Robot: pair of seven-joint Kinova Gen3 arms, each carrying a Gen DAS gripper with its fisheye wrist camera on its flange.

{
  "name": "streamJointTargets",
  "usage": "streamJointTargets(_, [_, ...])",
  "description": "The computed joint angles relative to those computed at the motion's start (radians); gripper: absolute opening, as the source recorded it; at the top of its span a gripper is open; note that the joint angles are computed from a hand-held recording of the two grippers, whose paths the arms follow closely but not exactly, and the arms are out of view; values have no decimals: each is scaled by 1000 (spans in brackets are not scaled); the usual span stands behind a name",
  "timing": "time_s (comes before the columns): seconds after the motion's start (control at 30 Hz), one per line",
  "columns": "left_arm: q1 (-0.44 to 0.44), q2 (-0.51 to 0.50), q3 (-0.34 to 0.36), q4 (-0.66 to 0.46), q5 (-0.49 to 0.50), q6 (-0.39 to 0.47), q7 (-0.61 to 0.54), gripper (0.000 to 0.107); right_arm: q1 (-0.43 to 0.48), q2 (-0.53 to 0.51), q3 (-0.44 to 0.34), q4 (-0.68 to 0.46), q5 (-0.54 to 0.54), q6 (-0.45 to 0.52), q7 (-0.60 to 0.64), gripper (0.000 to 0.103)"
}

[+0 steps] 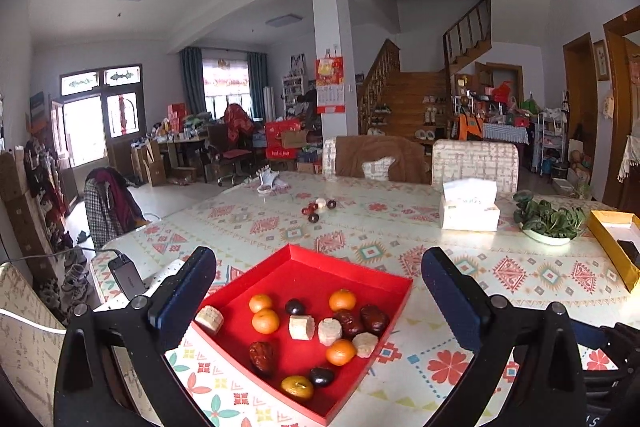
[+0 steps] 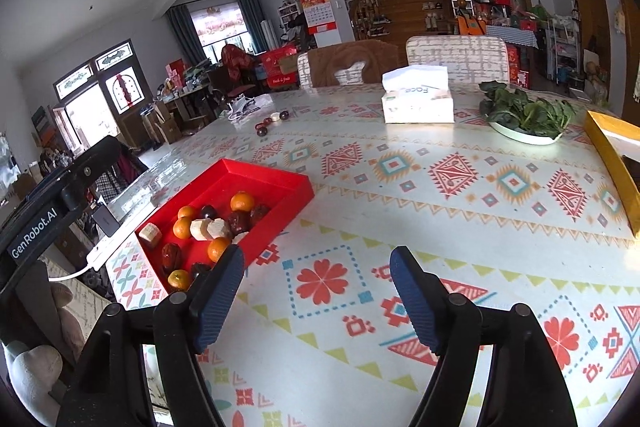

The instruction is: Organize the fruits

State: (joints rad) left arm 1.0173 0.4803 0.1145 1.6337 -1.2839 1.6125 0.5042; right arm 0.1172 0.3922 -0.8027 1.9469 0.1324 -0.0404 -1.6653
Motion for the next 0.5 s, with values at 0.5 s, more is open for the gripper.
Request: streamJointTargets(0.5, [38,49,-15,-19,21,121,145,103,30,-15,-38,57,114,-64,-79,84])
